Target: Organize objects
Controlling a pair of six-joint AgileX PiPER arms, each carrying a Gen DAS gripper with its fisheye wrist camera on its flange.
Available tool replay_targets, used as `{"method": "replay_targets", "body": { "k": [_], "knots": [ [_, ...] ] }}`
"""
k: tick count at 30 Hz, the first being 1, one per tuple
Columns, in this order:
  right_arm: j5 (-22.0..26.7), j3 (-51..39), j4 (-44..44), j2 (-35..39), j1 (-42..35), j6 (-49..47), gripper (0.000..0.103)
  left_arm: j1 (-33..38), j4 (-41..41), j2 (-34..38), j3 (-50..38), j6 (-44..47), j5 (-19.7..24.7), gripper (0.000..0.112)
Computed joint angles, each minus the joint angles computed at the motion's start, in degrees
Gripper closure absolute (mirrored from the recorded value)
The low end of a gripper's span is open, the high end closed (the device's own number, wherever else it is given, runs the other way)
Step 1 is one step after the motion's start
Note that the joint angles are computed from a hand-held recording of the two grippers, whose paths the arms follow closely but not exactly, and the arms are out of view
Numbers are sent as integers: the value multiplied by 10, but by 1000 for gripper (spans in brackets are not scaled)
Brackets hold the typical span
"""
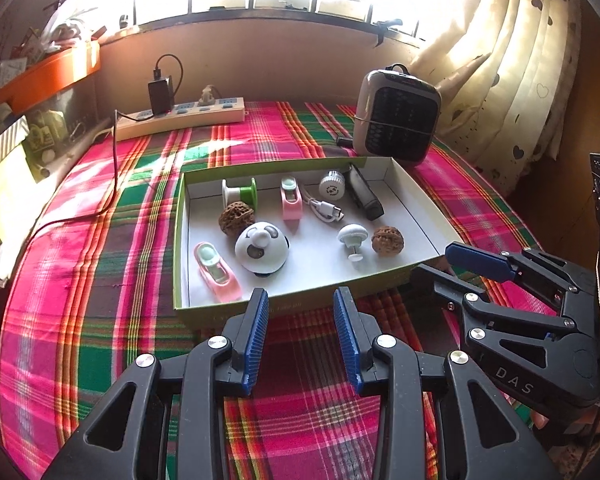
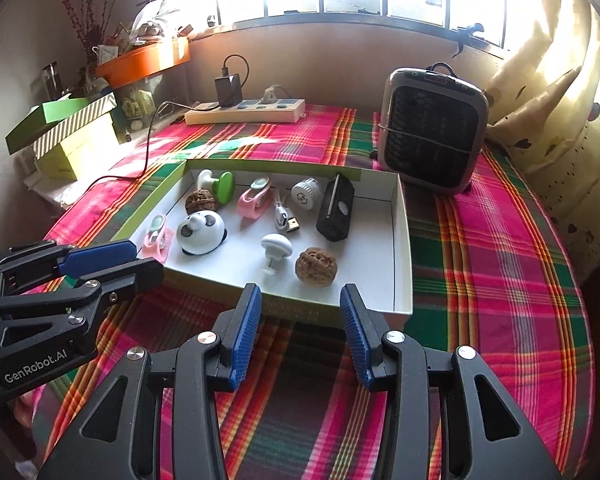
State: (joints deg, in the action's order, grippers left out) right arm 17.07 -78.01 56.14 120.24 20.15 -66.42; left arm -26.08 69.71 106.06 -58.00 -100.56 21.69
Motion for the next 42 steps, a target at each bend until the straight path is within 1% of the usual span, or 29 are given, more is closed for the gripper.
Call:
{"method": "replay_targets", "body": {
  "k": [5, 8, 9, 11, 14, 17, 20, 23, 24, 25, 27, 30, 31, 33, 35, 37, 39, 42],
  "knots": [
    [-6, 42, 68, -18, 4, -60, 61, -20, 25, -10, 26, -45, 15, 80],
    [-13, 63, 93, -26, 7, -85, 61, -29, 55, -15, 45, -90, 17, 80],
    [-17, 69, 96, -28, 8, -88, 61, -33, 56, -14, 48, -97, 25, 80],
    [-26, 76, 79, -28, 12, -69, 61, -43, 50, -6, 49, -96, 43, 80],
    [-29, 84, 69, -26, 11, -52, 61, -40, 59, -3, 62, -120, 29, 80],
    [-32, 94, 67, -25, 11, -49, 61, -47, 59, 3, 68, -129, 39, 80],
    [-39, 99, 53, -23, 14, -36, 61, -47, 65, 5, 72, -140, 38, 80],
    [-51, 104, 60, -23, 18, -43, 60, -54, 50, 13, 66, -124, 63, 80],
    [-54, 105, 59, -23, 18, -38, 60, -51, 50, 14, 67, -125, 58, 80],
    [-57, 106, 58, -24, 18, -34, 54, -47, 48, 14, 68, -124, 53, 80],
    [-62, 103, 23, -21, 20, 3, 51, -45, 44, 18, 66, -121, 54, 80],
    [-66, 99, -33, -16, 21, 59, 51, -42, 37, 25, 61, -118, 54, 80],
    [-68, 97, -66, -15, 23, 92, 50, -40, 39, 26, 61, -120, 51, 80],
    [-71, 96, -80, -15, 24, 107, 50, -42, 44, 31, 58, -132, 59, 80],
    [-71, 94, -89, -13, 23, 115, 46, -46, 42, 38, 51, -131, 71, 80],
    [-77, 92, -147, -11, 27, 172, 40, -45, 41, 40, 49, -129, 72, 78],
    [-78, 90, -167, -9, 26, 195, 37, -45, 43, 40, 49, -133, 70, 76],
    [-80, 87, -225, -8, 26, 260, 29, -49, 32, 44, 43, -122, 78, 76]
  ]
}}
